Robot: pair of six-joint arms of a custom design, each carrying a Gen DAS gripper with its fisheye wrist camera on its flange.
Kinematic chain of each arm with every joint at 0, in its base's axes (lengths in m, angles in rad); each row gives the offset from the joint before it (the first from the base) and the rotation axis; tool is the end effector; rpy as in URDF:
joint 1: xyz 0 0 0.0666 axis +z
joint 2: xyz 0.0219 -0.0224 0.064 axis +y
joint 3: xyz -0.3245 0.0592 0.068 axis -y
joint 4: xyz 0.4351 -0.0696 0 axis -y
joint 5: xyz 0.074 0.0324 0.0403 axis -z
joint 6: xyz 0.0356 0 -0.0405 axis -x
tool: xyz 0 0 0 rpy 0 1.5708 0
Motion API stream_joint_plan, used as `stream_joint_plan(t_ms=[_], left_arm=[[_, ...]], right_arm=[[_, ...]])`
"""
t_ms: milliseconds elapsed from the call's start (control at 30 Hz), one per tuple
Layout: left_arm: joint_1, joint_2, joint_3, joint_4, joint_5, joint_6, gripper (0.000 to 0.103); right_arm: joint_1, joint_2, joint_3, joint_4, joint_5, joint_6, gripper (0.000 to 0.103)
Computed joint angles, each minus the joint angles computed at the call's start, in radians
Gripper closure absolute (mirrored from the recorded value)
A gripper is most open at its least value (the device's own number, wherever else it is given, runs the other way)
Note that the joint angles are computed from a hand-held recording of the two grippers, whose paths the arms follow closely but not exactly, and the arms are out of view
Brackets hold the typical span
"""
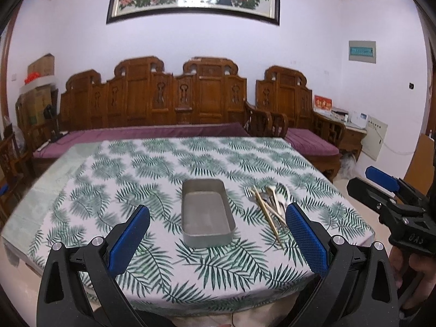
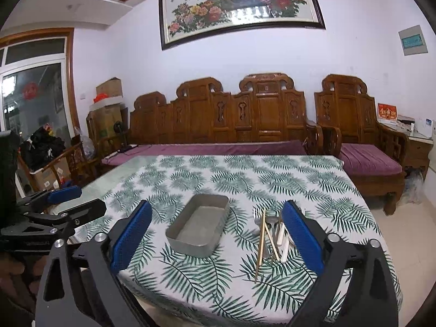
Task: Organize utensils
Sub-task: 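Move both grippers down toward the utensil pile beside the grey tray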
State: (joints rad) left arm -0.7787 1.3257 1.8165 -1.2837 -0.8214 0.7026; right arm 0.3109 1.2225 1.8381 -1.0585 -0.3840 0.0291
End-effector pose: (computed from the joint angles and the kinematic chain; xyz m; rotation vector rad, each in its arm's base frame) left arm 0.3467 -0.3060 0.5968 -0.2871 2.0588 0.0918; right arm 0.4025 0.1429 0.6640 -0.5834 1.9384 0.5651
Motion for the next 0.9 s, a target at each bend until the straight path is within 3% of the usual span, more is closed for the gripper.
stream_joint_plan(t_ms=[333, 667, 767, 900], left_arm=[[0.044, 0.017, -0.053, 0.016, 0.099, -0.003, 0.007], [0.097, 0.087, -0.037, 0.064, 0.204, -0.113, 0.007], [0.104, 0.108, -0.022, 0.076, 0.231, -0.136, 0.007], [0.126, 0.148, 0.003, 0.100, 0.295, -0.173, 0.015]], right_arm=[[-0.043, 0.040, -0.050, 0.000, -0.010, 0.021, 0.031], [-0.060, 0.137, -0.031, -0.016, 0.013, 0.063, 0.059], [-0.065, 0.173, -0.014, -0.023, 0.019, 0.065, 0.062], [-0.078, 0.226, 0.019, -0.029, 0.016, 0.051, 0.066]])
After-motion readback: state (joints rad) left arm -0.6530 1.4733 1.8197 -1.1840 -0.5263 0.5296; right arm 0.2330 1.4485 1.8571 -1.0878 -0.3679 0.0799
